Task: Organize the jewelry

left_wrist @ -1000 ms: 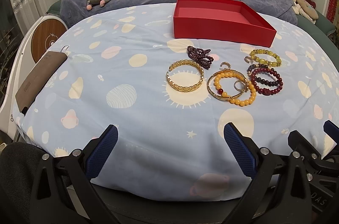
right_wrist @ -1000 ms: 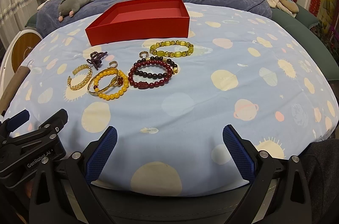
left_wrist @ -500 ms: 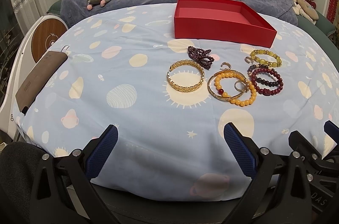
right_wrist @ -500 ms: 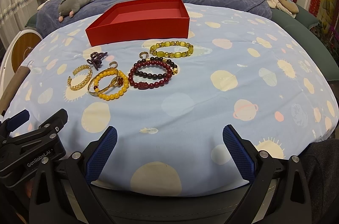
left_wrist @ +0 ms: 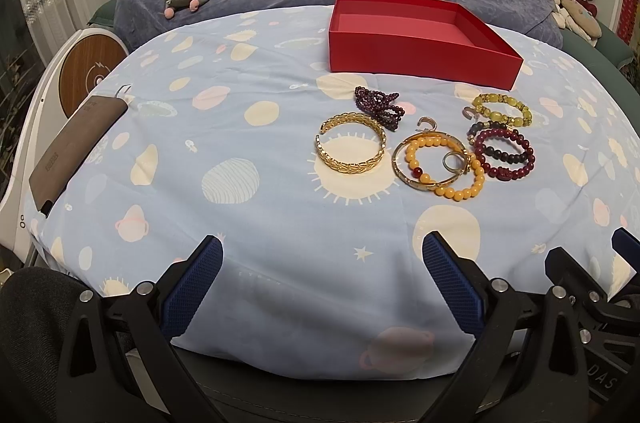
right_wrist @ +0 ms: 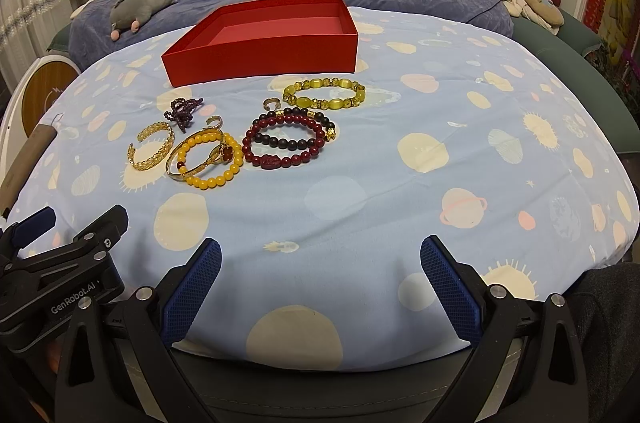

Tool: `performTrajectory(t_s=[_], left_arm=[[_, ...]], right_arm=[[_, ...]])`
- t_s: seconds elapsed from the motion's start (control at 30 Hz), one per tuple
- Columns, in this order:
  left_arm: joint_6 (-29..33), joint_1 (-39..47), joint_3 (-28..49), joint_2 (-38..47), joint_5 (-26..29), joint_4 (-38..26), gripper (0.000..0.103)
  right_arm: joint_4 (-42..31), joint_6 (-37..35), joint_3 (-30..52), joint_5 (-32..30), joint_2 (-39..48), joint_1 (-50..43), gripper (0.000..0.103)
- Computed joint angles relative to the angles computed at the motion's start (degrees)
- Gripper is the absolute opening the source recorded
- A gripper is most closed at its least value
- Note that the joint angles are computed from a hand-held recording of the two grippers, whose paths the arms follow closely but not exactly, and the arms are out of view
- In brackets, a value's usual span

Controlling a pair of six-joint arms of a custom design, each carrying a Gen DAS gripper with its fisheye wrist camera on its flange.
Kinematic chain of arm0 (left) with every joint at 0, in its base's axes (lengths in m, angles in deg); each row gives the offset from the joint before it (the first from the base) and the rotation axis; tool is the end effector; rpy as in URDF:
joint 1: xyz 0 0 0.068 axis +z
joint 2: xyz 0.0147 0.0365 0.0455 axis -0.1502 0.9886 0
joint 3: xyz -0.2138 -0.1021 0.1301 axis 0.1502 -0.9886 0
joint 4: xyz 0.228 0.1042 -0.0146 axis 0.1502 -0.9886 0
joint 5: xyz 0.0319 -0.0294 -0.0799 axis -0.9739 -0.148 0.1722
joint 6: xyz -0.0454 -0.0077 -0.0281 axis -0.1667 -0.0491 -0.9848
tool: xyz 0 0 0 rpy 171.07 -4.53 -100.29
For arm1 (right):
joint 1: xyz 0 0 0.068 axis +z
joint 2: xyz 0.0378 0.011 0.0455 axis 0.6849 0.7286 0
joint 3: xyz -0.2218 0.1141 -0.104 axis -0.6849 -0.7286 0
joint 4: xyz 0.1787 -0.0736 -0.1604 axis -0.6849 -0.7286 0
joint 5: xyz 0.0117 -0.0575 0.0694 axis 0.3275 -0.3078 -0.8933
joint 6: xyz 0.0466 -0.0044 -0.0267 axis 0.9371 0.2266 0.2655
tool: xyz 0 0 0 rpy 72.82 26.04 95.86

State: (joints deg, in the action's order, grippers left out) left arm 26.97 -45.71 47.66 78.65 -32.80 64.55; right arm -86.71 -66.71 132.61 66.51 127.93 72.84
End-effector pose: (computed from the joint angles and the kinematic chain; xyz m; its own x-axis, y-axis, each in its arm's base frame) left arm 0.2856 -0.1925 0.1291 -0.7686 -0.1570 -0.6201 -0.2530 0.9650 0.0693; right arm 0.2997 0.1613 0.1320 -0.7960 -0.1000 -0.5970 -0.1297 0.9915 0.0068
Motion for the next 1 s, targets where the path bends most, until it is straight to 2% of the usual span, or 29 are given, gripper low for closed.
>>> performTrajectory(t_s=[0.4, 0.7, 0.83, 1.0], left_arm=[[-0.65, 1.28, -1.11, -1.67, 1.52, 0.35, 0.096], [-2.07, 6.5, -2.7, -4.02, 4.58, 1.61, 0.096], [-0.03, 8.47, -1.02, -2.43, 6.76, 2.33, 0.096], [3.86, 9.79, 5.11, 3.46, 8.2, 1.48, 0.096]], right_arm=[[0.01, -0.19, -0.05, -0.09, -0.81, -0.63, 0.096], [-0.65, -0.45, 1.39, -0.49, -1.32, -2.82, 0.096], [-2.06, -0.52, 3.71, -0.95, 0.08, -3.51, 0.096], [-4.08, -1.35, 6.86, -1.13, 2.89, -4.42, 0.096]])
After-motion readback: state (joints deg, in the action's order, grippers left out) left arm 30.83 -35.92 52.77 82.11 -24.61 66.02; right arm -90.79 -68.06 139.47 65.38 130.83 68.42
